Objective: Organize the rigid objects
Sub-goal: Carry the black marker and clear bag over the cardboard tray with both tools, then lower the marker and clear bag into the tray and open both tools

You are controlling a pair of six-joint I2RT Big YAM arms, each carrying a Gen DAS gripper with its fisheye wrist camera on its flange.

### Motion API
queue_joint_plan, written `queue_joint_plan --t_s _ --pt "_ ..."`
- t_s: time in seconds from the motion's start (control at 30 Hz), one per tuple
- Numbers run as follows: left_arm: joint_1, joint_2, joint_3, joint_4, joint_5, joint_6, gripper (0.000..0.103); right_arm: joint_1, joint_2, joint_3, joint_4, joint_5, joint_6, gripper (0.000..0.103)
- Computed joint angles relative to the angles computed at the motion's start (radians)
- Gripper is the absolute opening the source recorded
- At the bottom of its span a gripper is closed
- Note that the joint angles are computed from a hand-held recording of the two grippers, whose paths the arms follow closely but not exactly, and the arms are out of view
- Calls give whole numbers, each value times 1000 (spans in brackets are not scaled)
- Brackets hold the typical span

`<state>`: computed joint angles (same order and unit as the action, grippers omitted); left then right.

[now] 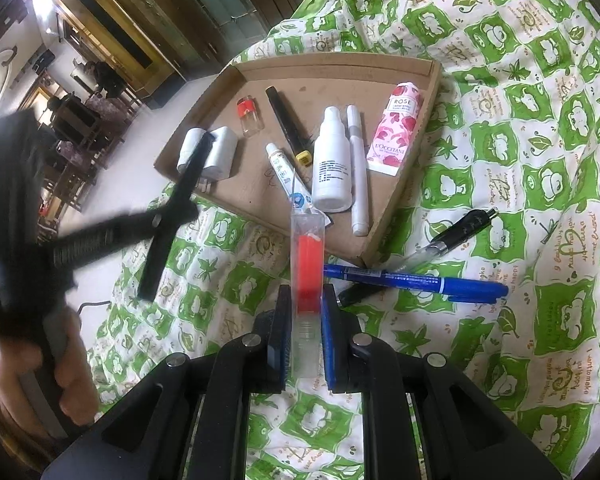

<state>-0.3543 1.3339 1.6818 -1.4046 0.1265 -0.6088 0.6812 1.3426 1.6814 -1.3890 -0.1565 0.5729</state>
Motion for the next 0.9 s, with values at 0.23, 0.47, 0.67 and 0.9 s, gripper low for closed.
queue_joint_plan --t_s 0.23,0.47,0.67,0.9 --pt "41 105 74 -75 74 -73 12 -13 7 10 8 -23 7 12" --pt "60 189 136 -90 48 -48 12 -67 63 100 5 -29 -27 12" --pt "74 259 215 -98 8 1 12 -101 203 262 -55 -53 -145 12" --pt "65 303 266 -111 -30 39 12 -121 415 514 -150 -84 -283 12"
